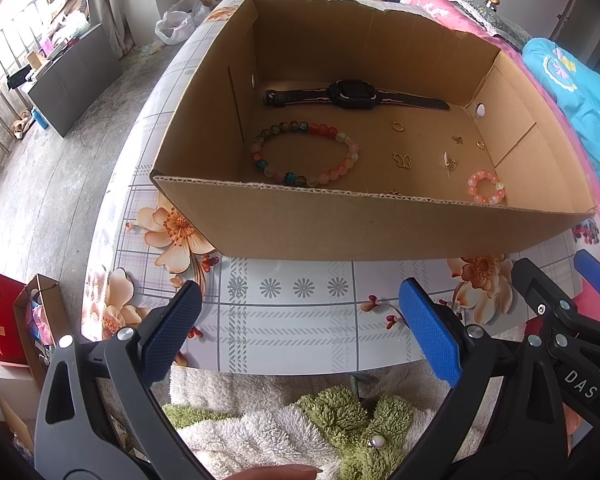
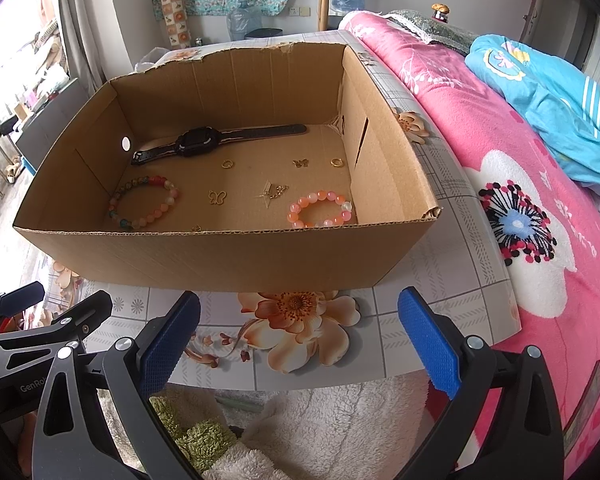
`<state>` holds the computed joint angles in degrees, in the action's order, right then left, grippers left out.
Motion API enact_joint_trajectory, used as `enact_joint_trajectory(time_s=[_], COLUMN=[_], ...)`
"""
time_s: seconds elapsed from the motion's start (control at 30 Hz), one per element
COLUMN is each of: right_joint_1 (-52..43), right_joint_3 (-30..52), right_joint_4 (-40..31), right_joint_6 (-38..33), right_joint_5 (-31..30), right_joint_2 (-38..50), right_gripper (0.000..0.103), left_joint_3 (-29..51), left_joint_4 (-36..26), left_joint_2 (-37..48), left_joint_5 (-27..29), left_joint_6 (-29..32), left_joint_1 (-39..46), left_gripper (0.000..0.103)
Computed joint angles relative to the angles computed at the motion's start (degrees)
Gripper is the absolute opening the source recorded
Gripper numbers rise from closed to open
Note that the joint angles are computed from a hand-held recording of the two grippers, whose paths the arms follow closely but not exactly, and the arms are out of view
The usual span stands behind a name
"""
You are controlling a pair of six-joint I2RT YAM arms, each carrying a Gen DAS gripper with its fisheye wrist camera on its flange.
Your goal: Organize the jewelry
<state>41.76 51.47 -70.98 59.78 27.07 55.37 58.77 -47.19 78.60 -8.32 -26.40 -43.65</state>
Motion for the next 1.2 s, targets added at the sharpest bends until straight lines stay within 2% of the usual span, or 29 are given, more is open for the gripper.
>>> enact_joint_trajectory(time_s=[0.47,0.73,0.8,0.97,1.1,1.2], right_joint_1=[-1.7,-9.8,-11.9,-14.3,-18.1,-22.4], right_joint_3=[-0.5,-3.5,-3.6,-2.2,-1.4,-1.7], right_joint_4=[1.5,8.6,10.1,12.8,18.0,24.5], right_joint_6=[-1.8,-9.3,-11.6,-14.0,-18.3,-22.2], right_joint_5=[-0.9,-5.0,-6.6,-6.5,-6.8,-7.8], right_joint_2=[0.7,3.5,4.0,7.1,9.8,12.0], right_gripper=[0.096,0.096,0.096,0.096,0.096,0.096], left_joint_3=[-0.2,-0.1,0.6,3.4,7.3,10.1], left_joint_4=[0.8,4.9,5.4,7.2,9.4,12.1], left_joint_2=[1.1,6.2,7.4,10.8,15.5,18.9], left_joint_5=[0.2,-0.9,0.7,0.9,0.8,-0.7], left_joint_6=[0.5,3.0,4.4,7.8,9.7,11.3], left_joint_1=[0.4,2.3,3.7,5.7,7.5,8.0], left_gripper=[0.095,0.095,0.095,0.095,0.095,0.095])
